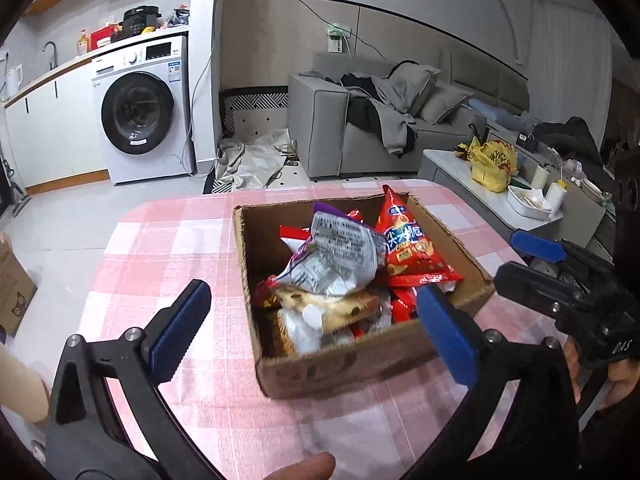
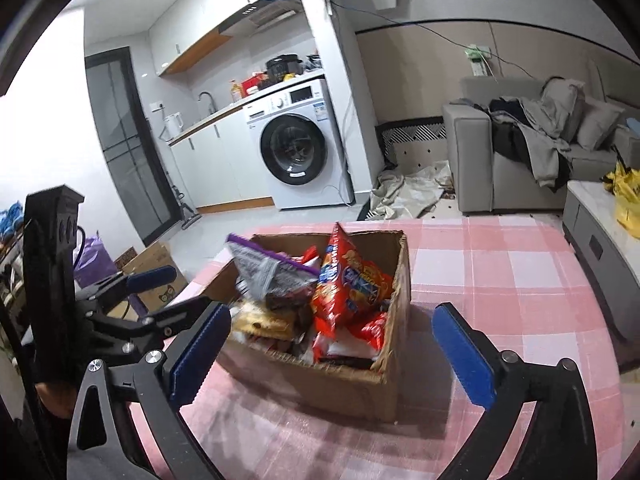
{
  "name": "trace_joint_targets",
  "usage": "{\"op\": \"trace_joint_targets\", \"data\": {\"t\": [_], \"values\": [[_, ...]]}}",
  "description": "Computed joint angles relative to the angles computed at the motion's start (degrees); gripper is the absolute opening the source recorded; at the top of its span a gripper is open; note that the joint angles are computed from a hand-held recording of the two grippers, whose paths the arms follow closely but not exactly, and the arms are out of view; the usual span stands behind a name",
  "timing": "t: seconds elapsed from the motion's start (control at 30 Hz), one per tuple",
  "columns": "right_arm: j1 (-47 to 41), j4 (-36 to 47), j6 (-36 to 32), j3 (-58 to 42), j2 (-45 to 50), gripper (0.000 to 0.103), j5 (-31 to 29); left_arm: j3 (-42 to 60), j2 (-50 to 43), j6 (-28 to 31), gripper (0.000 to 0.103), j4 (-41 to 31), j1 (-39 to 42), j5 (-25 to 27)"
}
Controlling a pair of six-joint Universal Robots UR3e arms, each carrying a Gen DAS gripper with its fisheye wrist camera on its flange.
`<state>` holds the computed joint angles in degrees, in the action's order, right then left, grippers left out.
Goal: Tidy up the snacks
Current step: 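Open both tools to drop the bags into the box and withdraw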
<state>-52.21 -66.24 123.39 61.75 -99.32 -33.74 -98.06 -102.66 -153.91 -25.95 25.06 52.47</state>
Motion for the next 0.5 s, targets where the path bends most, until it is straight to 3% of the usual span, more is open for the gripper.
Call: {"op": "trace_joint_targets", "data": {"t": [0.27, 0.5], "values": [[-8.18, 20.7, -19.79, 0.47, -6.75, 0.103, 4.22, -16.67, 12.9, 6.65, 0.102, 0.01, 10.53, -9.78], [-12.65, 29.02, -29.95, 4.07, -10.8, 0.103, 4.45, -27.54, 18.02, 8.14, 0.102, 5.51, 17.24, -15.29]]}}
